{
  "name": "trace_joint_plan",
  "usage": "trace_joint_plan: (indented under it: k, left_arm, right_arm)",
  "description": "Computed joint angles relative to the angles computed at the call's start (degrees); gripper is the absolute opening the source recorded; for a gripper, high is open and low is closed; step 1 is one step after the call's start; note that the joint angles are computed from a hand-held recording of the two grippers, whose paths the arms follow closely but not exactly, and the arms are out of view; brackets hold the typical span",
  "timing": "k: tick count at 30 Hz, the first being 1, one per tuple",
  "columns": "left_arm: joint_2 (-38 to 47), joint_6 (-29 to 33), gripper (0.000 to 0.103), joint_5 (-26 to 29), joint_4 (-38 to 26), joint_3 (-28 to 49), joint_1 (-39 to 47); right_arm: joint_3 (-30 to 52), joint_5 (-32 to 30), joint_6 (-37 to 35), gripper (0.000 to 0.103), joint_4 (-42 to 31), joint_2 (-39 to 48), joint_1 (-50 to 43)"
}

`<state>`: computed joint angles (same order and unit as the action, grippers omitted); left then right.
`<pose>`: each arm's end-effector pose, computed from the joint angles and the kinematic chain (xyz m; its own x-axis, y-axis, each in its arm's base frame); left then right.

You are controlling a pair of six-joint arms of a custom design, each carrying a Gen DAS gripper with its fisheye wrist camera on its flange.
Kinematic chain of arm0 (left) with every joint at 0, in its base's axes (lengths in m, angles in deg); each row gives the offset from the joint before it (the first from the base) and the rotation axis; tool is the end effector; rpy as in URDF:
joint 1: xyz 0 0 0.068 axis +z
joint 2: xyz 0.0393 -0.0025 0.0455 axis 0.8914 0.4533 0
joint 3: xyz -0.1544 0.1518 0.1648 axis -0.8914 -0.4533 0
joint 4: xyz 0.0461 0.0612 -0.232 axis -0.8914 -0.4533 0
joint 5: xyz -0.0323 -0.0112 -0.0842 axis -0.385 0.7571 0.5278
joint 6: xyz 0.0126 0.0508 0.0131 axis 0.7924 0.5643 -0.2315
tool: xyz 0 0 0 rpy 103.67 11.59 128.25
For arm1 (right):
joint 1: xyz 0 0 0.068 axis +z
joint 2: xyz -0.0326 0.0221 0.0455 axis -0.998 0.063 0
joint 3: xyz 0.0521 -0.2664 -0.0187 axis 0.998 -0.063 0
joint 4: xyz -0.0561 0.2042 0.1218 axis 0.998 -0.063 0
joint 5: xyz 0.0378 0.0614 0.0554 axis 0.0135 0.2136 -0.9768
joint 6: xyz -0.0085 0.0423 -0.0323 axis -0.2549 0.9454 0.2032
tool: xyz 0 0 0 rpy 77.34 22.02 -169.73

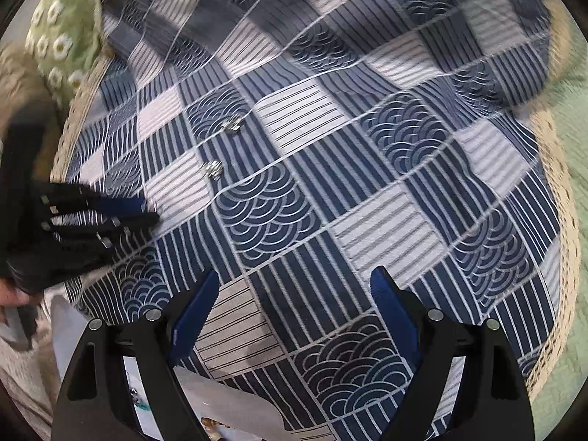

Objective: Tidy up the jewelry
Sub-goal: 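Grasp the silver hoop ring with left tool while right tool grasps the thin silver ring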

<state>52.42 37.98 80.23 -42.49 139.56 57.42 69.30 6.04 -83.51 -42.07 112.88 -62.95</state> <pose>0.2779 -0.0312 0.2248 -0.9779 -0.0219 -0.2078 0.0050 0.9917 -0.1282 0.3320 0.1523 0.2087 -0.7661 -0.5552 -0.3238 -0.6189 0.7732 0.1386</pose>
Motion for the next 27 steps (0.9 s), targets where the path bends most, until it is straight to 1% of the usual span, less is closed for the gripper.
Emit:
trace_joint_plan:
  k: [4,6,9,10,11,13,14,18,19,20,23,27]
  left_arm:
    - [-1.68,0.61,0.021,1.32,-0.53,-0.46,2.90]
    - [-2.09,1.37,0.021,1.72,-0.61,-1.03,4.07]
    - [-1.59,1.23,0.021,2.09,-0.86,-0.44,4.45]
    - [-1.86,1.05,0.021,2.14,-0.85,-0.60,4.34]
    - [-2.22,0.68,0.021,2.13,-0.84,-0.82,3.96]
    - [-1.86,0.02,0.021,2.20,-0.30,-0.60,3.25]
    - [-1.90,0.01,0.021,2.15,-0.37,-0.47,3.31]
    - [-2.11,0.14,0.021,2.44,-0.69,-0.28,3.93]
    - [-2.23,0.27,0.021,2.52,-0.74,-0.35,4.08]
    - [-2.22,0.40,0.021,2.61,-0.86,-0.30,4.19]
    - [-2.83,0.86,0.021,3.02,-1.21,-0.39,4.76]
    - [-2.84,1.00,0.021,3.50,-1.22,-0.30,5.39]
  right_arm:
    - [3.37,1.41,-2.91,0.083,-3.95,3.73,3.98]
    - [4.67,2.72,-3.14,0.083,-5.46,5.16,6.39]
    - [5.29,3.13,-3.53,0.082,-6.64,5.74,8.67]
    - [5.32,3.36,-3.96,0.079,-7.11,5.83,9.54]
    - [5.42,3.78,-4.19,0.073,-7.72,5.96,10.34]
    - [5.96,4.28,-4.43,0.064,-9.15,6.86,11.70]
    - [6.32,3.85,-4.41,0.061,-9.67,7.24,11.87]
    - [9.25,2.65,-3.82,0.057,-12.11,9.02,12.03]
    - [10.15,2.83,-3.35,0.049,-12.68,9.59,12.01]
    - [11.37,3.36,-2.67,0.045,-13.27,10.41,12.03]
    - [13.76,4.13,-2.39,0.045,-14.56,12.01,12.44]
    - [13.39,4.74,-3.21,0.045,-15.27,11.64,13.70]
